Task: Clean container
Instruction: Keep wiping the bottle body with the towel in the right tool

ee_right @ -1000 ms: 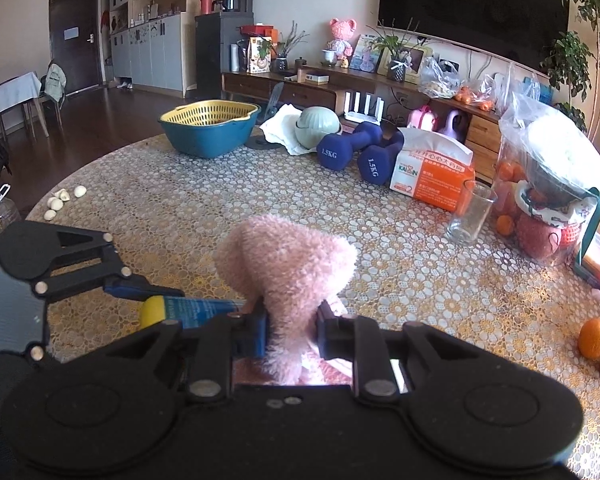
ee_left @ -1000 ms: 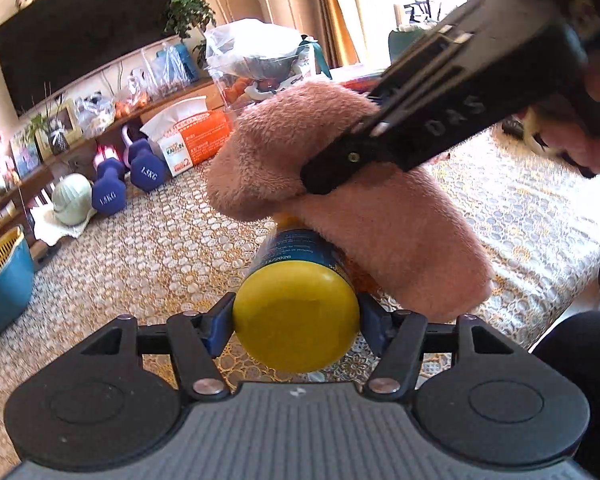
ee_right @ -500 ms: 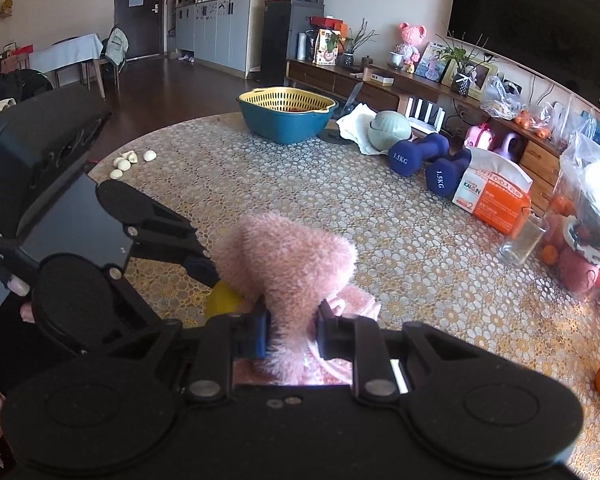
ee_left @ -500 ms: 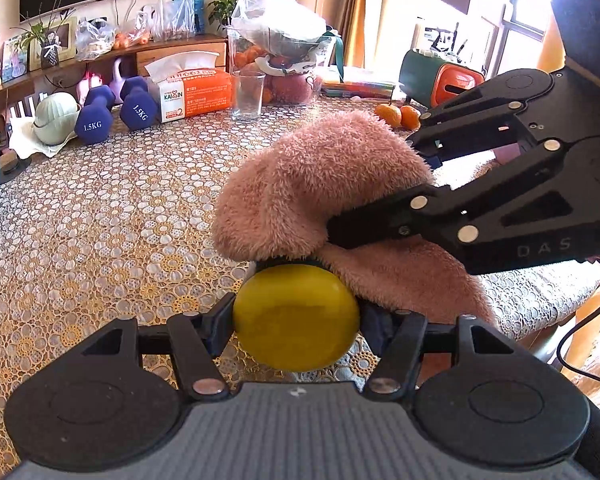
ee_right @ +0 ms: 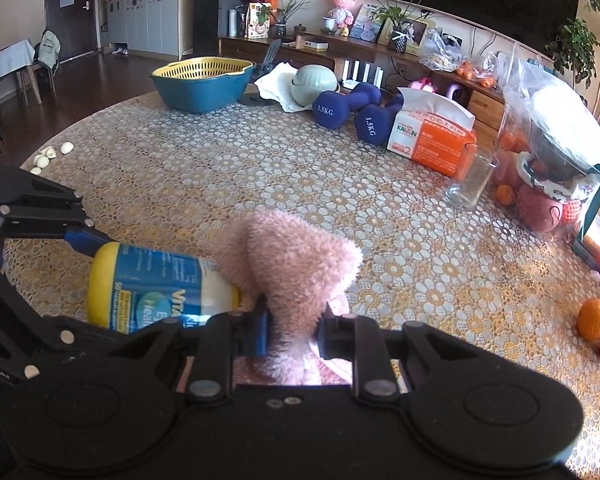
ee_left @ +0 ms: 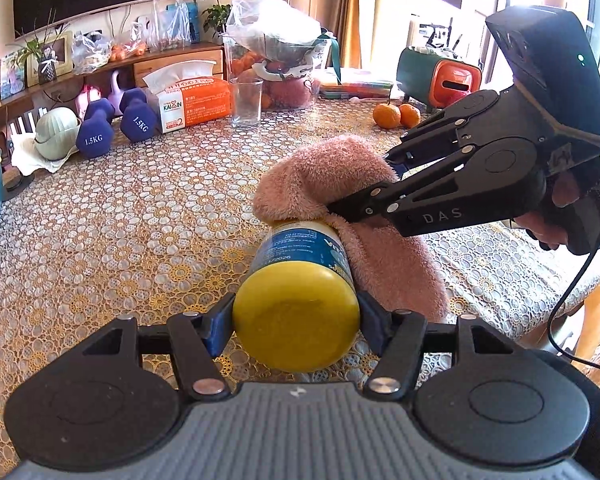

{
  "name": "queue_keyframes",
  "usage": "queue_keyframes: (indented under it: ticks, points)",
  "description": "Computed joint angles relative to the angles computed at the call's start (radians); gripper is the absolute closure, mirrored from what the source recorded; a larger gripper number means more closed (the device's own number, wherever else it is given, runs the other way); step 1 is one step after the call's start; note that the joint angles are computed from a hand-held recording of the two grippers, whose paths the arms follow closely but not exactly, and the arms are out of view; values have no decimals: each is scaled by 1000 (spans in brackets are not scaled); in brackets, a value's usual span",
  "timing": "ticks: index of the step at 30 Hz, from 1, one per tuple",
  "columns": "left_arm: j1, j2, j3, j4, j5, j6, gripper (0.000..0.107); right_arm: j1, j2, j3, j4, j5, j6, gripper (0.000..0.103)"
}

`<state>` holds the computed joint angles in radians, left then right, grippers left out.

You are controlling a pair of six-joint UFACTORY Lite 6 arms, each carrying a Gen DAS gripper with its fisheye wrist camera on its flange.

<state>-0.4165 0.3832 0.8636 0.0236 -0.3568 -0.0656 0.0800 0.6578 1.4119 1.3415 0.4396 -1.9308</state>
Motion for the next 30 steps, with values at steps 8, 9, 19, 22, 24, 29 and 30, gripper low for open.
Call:
queue_keyframes:
  ticks: [8, 9, 19, 22, 24, 29, 30]
  points:
    - [-5, -14, -17, -93, -17, 107, 43, 47, 28, 13, -46, -59, 28, 82]
    - [6, -11, -14, -48, -14, 59, 43, 58, 25, 0, -23, -78, -3, 82]
    - [5, -21, -52, -52, -60, 112, 43, -30, -101, -65, 8, 47, 15, 82]
    - [1, -19, -54, -57, -60, 118, 42, -67, -145, -77, -43, 208, 46, 82]
    - [-4, -26, -66, -71, -66, 138, 42, -49, -171, -98, -79, 236, 37, 82]
    - [-8, -41, -92, -94, -73, 171, 43, 58, -143, -92, -136, 150, 39, 82]
    - [-8, -47, -99, -95, -76, 175, 43, 73, -133, -88, -131, 131, 33, 81]
